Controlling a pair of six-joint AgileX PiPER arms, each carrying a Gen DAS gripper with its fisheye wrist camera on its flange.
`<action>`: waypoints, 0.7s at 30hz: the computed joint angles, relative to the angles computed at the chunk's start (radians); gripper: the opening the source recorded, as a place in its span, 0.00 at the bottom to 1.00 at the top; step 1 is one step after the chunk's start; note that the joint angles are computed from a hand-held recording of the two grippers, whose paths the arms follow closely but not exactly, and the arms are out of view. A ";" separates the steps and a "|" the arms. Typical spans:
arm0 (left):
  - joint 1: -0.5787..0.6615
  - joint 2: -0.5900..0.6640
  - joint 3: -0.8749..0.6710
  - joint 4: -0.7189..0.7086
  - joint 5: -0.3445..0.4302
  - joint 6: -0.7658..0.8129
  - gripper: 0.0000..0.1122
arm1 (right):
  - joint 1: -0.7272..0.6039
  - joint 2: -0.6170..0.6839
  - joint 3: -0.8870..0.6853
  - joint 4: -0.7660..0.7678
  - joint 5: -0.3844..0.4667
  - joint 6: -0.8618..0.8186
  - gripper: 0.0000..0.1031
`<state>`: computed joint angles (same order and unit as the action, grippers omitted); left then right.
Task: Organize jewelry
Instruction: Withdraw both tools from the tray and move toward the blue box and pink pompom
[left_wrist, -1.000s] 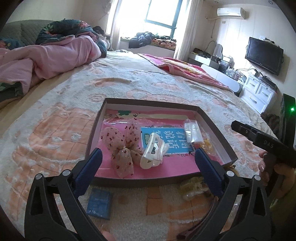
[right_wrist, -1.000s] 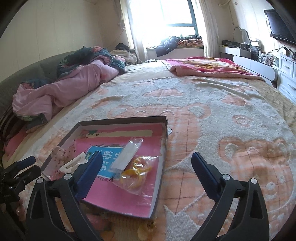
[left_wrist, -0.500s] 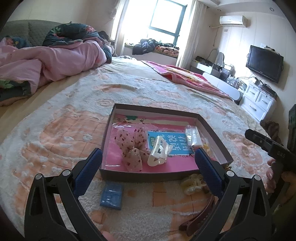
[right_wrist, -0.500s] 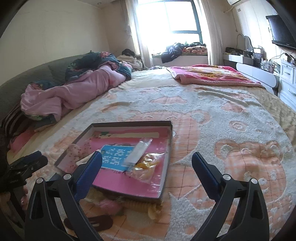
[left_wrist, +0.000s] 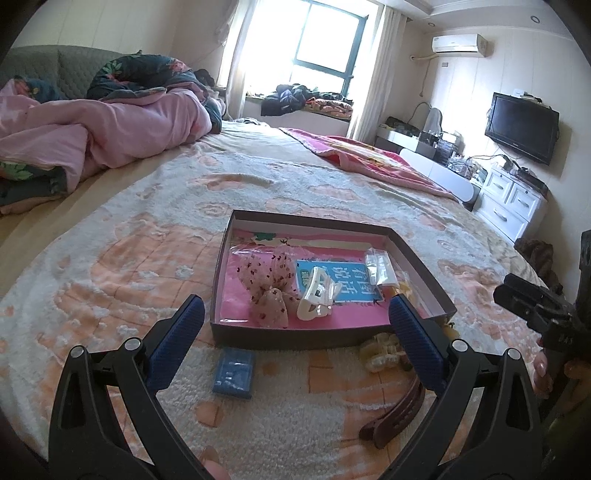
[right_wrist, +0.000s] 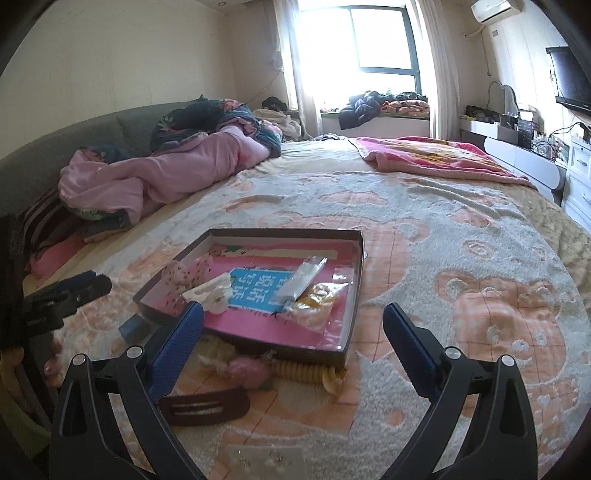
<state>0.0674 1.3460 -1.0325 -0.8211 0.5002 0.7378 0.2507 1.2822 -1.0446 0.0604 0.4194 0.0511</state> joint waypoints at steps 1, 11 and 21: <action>0.003 -0.005 0.006 -0.003 0.002 0.008 0.81 | 0.005 -0.005 0.007 -0.006 0.000 0.007 0.92; 0.040 -0.051 0.072 -0.068 0.026 0.126 0.81 | 0.053 -0.042 0.075 -0.062 -0.003 0.059 0.92; 0.063 -0.071 0.134 -0.046 0.027 0.169 0.81 | 0.101 -0.041 0.110 -0.127 -0.008 0.125 0.92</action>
